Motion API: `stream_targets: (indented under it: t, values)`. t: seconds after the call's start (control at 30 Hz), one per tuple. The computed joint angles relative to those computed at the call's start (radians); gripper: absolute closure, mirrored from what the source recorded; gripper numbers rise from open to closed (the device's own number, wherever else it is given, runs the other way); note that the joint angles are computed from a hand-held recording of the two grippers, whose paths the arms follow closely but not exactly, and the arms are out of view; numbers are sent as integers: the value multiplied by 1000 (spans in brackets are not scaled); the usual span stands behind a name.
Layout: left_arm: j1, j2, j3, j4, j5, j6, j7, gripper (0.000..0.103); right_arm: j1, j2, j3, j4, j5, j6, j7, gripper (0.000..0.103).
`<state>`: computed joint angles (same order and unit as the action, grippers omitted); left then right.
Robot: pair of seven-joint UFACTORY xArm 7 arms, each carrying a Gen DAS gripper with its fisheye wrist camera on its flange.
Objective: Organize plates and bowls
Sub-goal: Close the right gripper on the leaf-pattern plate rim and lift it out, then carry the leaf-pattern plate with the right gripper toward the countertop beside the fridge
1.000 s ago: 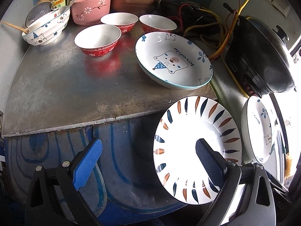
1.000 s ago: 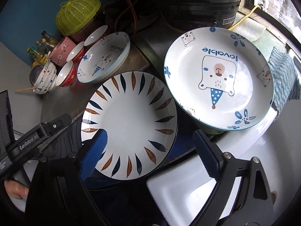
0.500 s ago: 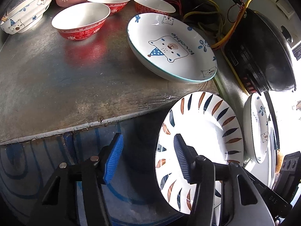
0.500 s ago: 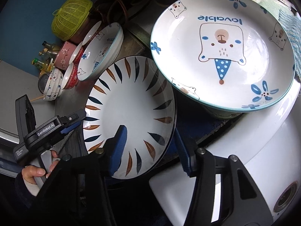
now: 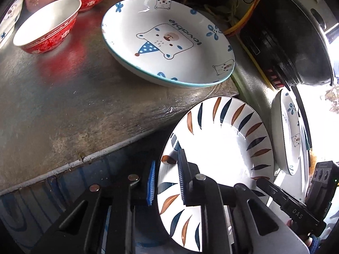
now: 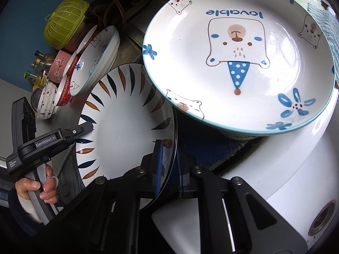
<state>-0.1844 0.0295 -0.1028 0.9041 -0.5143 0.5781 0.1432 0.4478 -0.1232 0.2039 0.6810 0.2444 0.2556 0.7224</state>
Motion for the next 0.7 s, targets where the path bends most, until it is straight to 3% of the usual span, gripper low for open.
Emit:
stream_targets:
  t: [0.13,0.37,0.7]
  values:
    - [3,16,-4,15,-27,3,61,86,-12,6,9,9,-49,9,29,90]
    - [-21,-33,-11,-36,76,-46,7,87,-34,-15,30,23,-183,40,96,90]
    - [-25,-161,33,-157,49,-88,1,87,-8,6,37,89,-223,81,51,90]
